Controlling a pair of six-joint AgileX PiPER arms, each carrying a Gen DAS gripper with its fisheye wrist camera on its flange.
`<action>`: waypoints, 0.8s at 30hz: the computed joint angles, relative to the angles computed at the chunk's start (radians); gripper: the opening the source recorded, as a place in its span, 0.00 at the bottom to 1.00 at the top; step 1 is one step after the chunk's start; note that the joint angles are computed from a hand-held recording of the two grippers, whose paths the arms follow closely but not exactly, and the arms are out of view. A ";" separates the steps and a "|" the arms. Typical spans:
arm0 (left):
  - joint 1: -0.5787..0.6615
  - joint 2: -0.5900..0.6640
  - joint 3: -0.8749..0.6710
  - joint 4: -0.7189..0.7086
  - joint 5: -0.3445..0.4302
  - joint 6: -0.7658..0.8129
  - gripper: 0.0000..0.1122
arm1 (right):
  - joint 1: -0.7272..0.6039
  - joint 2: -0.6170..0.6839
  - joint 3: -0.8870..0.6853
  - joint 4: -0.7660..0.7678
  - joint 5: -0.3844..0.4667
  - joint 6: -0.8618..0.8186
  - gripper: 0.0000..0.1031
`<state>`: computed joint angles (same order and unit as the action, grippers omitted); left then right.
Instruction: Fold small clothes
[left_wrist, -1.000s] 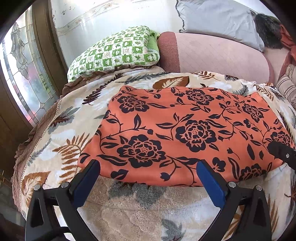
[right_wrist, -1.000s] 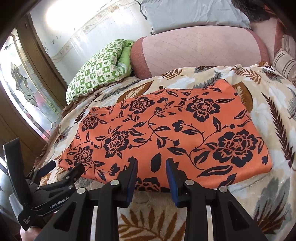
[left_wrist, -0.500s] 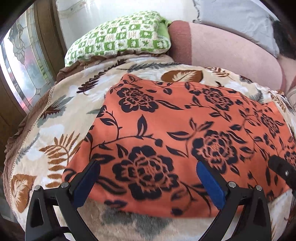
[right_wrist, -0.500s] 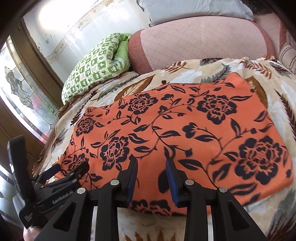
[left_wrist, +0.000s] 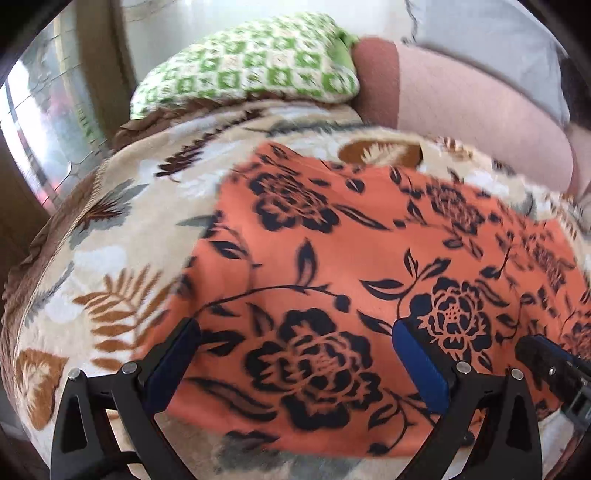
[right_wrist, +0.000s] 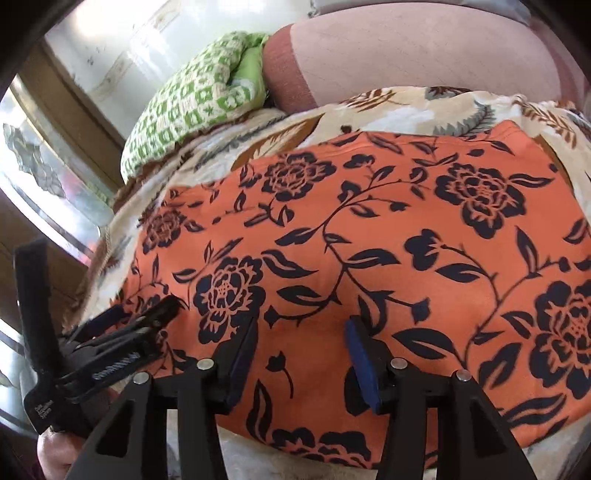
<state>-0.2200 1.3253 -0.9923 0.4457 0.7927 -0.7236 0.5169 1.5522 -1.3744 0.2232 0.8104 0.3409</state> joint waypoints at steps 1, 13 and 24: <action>0.005 -0.033 0.023 0.000 -0.001 -0.017 0.92 | -0.004 -0.019 0.015 0.004 -0.012 0.001 0.52; 0.269 -0.412 0.257 -0.416 0.004 0.128 0.92 | -0.012 -0.189 0.147 0.028 -0.056 0.004 0.52; 0.382 -0.167 0.207 -0.734 -0.143 0.408 0.92 | -0.085 -0.194 0.163 0.095 -0.054 -0.076 0.52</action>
